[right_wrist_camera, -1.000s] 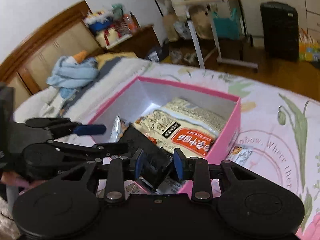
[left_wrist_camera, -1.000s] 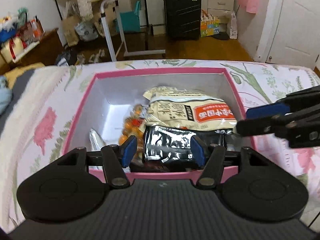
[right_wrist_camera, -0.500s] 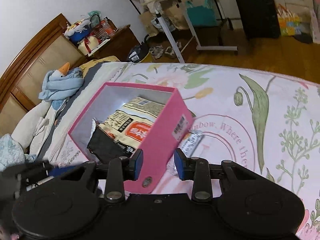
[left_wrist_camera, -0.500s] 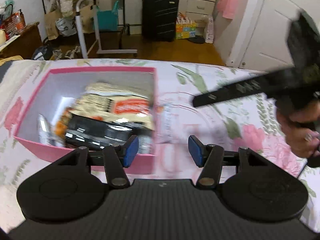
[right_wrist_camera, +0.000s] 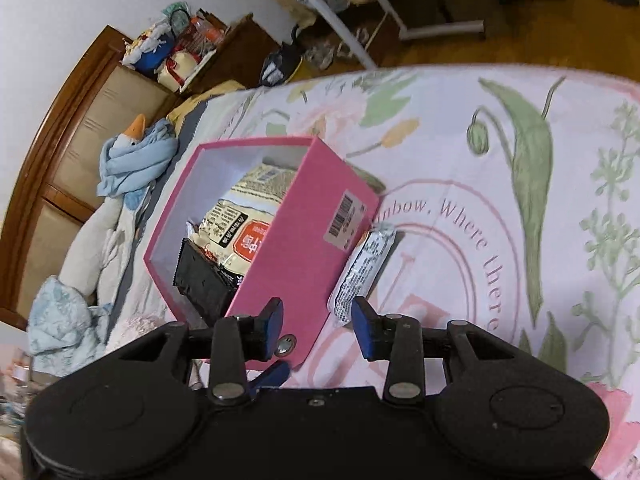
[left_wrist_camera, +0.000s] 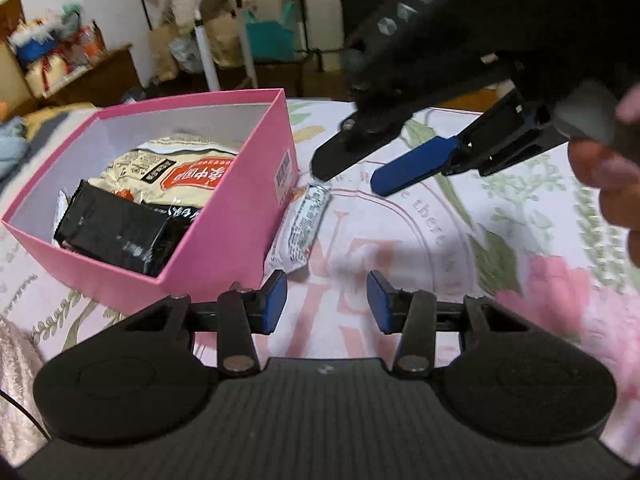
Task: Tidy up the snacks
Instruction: 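Reach the right gripper to the silver-white wrapped bar and grasp it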
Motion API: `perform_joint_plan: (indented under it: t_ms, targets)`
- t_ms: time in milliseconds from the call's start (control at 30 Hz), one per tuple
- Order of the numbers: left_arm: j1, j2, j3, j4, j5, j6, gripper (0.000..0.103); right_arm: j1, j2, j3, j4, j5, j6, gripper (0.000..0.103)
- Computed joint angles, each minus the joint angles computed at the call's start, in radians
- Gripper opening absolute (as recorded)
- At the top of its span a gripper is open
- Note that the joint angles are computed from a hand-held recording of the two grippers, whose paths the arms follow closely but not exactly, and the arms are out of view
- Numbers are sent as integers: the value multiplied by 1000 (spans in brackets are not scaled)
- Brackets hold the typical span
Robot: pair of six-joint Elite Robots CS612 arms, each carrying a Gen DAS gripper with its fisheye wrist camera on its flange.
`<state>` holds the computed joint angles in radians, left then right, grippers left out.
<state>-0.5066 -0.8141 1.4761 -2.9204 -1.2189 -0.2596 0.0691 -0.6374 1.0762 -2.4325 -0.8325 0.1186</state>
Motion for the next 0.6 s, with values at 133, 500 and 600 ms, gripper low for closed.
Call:
perform_joint_plan:
  t_ms: [133,500,600]
  targets:
    - [-21,47,-30,-28,123,8,43,-3,42,-57,86,34,-25,46]
    - [-23,109,-119,67,240,-31,40,-4,150,-203,177,76,-28,59]
    - [-24,118,-135,89,246,-31,40,2,180,-255,183,55,-16,60]
